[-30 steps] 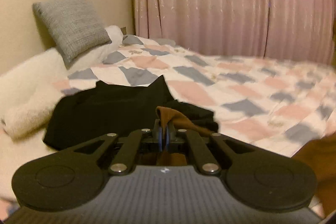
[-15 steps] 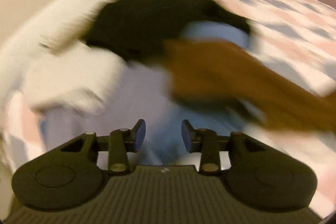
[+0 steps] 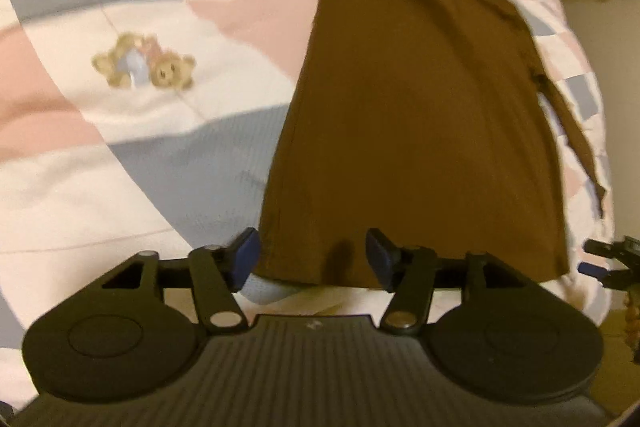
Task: Fold clothes
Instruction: 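Grasp the brown shirt hem with the right gripper and lift it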
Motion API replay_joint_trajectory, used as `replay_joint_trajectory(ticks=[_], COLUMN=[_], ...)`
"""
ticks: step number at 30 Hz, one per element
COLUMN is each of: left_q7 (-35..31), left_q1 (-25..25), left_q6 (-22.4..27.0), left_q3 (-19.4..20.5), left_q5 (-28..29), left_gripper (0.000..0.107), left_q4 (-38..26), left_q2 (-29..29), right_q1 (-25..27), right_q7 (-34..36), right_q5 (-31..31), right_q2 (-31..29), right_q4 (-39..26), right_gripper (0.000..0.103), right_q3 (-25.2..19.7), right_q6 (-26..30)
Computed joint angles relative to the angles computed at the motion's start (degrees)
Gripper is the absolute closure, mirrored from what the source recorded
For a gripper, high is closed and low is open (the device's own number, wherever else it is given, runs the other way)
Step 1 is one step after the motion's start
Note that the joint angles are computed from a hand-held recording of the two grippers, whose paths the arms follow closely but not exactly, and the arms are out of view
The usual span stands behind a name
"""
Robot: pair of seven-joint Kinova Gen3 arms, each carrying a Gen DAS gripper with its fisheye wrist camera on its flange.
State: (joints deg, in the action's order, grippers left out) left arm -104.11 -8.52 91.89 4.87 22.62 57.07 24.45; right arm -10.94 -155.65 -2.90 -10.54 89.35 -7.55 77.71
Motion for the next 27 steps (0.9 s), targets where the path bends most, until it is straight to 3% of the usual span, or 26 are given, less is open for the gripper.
replay_joint_trajectory(ticks=[1, 2, 3, 4, 5, 6, 7, 12, 16, 20, 22, 24, 25, 27], left_q7=[0.5, 1.1, 1.5, 1.9, 2.5, 2.5, 1.6, -2.2, -1.6, 1.7, 2.9, 2.8, 2.7, 3.6], left_q1=[0.6, 1.0, 1.9, 2.4, 1.8, 2.2, 2.6, 2.5, 5.6, 12.6, 14.7, 14.0, 13.2, 11.5], left_q6=[-1.1, -2.0, -2.4, -1.8, -0.5, 0.8, 2.2, 9.4, 10.1, 7.4, 8.6, 12.0, 13.9, 15.8], left_q3=[-0.3, -0.2, -1.1, -1.9, -2.0, -3.0, -3.6, -6.7, -7.3, -9.7, -10.4, -7.6, -5.3, -1.8], left_q5=[-0.7, -1.8, -2.5, -2.3, -1.2, -0.6, -0.4, 3.0, -2.3, -11.2, -13.2, -15.8, -18.1, -21.0], left_gripper=[0.056, 0.066, 0.090, 0.095, 0.102, 0.102, 0.103, 0.103, 0.103, 0.095, 0.092, 0.081, 0.080, 0.081], left_q4=[0.9, 1.5, 1.6, 1.1, -0.2, -1.4, -3.0, -11.2, -10.2, -5.2, -7.1, -11.8, -14.4, -19.8], left_q2=[-0.1, -0.1, 0.0, 0.2, 0.6, 0.7, 0.7, 0.7, 1.1, 0.8, 1.3, 2.2, 2.7, 3.5], right_q1=[0.2, 0.5, 0.8, 1.1, 1.4, 1.5, 1.6, 3.1, 4.2, 4.0, 4.7, 4.1, 5.1, 4.7], right_q7=[1.1, 2.2, 2.9, 3.3, 4.0, 4.7, 5.5, 8.2, 9.8, 11.0, 14.8, 19.4, 21.6, 26.3], right_q5=[-1.1, -2.2, -3.2, -4.6, -6.3, -7.7, -8.9, -14.2, -16.2, -16.8, -17.8, -17.0, -15.8, -13.9], right_q2=[-0.5, -1.0, -1.4, -1.9, -2.1, -2.0, -1.7, -3.7, -3.9, 0.2, 2.4, 3.8, 4.4, 5.7], right_q4=[1.5, 3.0, 4.4, 5.9, 7.1, 7.5, 7.5, 5.9, 5.6, 7.8, 6.4, 2.2, -0.1, -4.8], right_gripper=[0.024, 0.024, 0.026, 0.028, 0.042, 0.078, 0.098, 0.099, 0.099, 0.097, 0.077, 0.026, 0.021, 0.029], right_q3=[0.9, 1.7, 2.3, 2.9, 3.5, 4.0, 4.4, 6.6, 7.6, 6.4, 6.3, 7.8, 7.8, 11.0], right_q6=[-1.2, -2.5, -3.6, -5.1, -6.2, -6.3, -6.0, -4.2, -2.3, -1.9, -0.8, 2.8, 4.8, 8.9])
